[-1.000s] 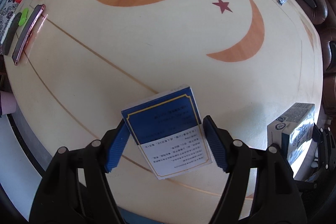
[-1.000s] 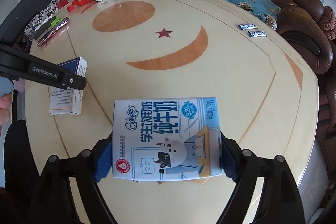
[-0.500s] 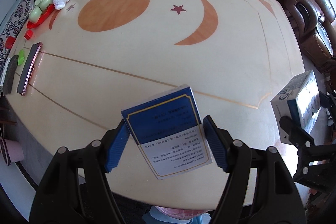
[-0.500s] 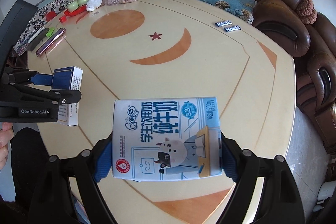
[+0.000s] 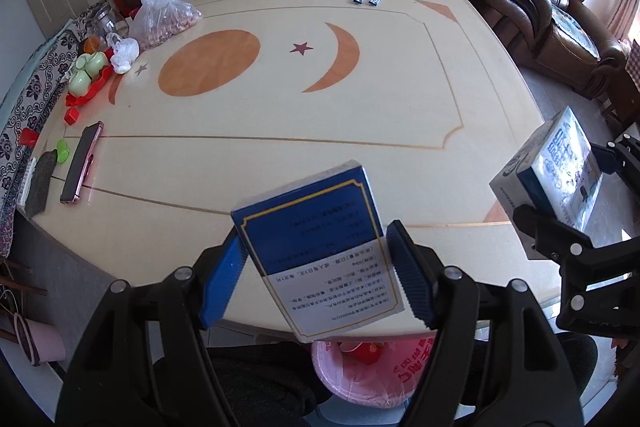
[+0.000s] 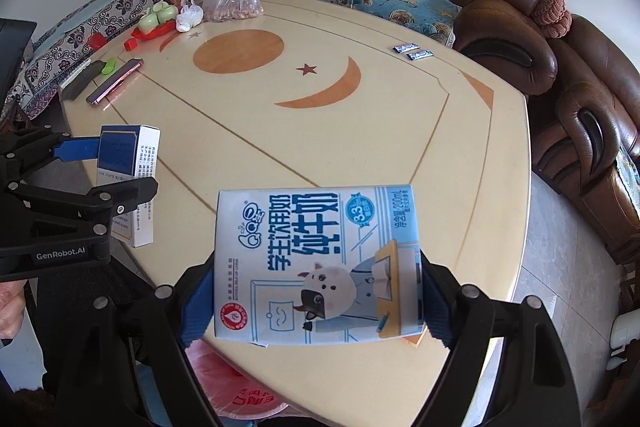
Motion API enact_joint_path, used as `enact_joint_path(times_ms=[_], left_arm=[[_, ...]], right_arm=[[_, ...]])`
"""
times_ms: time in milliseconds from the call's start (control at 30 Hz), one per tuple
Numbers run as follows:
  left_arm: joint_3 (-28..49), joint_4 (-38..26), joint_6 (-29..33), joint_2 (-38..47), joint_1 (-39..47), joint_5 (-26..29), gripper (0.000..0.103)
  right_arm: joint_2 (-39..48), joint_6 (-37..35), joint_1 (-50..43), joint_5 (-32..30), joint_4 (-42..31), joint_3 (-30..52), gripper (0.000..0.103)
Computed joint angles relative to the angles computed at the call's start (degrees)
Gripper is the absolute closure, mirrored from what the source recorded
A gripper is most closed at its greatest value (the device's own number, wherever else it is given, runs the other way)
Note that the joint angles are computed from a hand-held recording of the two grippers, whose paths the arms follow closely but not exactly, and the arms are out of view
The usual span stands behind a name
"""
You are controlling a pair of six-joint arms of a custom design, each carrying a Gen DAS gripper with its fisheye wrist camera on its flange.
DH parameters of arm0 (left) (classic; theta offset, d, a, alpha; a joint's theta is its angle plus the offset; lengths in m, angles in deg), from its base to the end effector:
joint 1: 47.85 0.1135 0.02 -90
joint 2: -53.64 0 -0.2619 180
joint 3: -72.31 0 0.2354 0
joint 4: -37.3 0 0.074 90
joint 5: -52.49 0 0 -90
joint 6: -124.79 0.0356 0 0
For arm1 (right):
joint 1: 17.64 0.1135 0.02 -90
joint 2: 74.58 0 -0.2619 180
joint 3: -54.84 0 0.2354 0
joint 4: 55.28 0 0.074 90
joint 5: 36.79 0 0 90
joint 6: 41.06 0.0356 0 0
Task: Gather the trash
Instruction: 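Lift the cigarette pack with the left tool while the right tool lifts the milk carton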
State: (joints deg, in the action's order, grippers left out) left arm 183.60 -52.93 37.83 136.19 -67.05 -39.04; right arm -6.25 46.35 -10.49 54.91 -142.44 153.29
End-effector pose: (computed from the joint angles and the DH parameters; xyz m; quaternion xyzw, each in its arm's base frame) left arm 0.2314 -0.0796 0.3901 0.1837 0.9516 -0.0218 0.2456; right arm 0.1852 0.0222 0.3831 -0.0772 0.9557 -0.0029 0.2840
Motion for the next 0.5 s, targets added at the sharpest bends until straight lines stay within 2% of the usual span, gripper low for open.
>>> enact_joint_path(times_ms=[333,500], left_arm=[[-6.41,-0.36,3.06,-11.30,-3.01,-1.29,0.034],[-8.27,-1.63,4.09,-15.64,-4.47,-0.75,0.034]], right_arm=[[-7.75,12.52,16.15,9.47,-9.03,1.60,0.022],[-9.46,22.20,27.66,16.21,-13.81,2.53,0.022]])
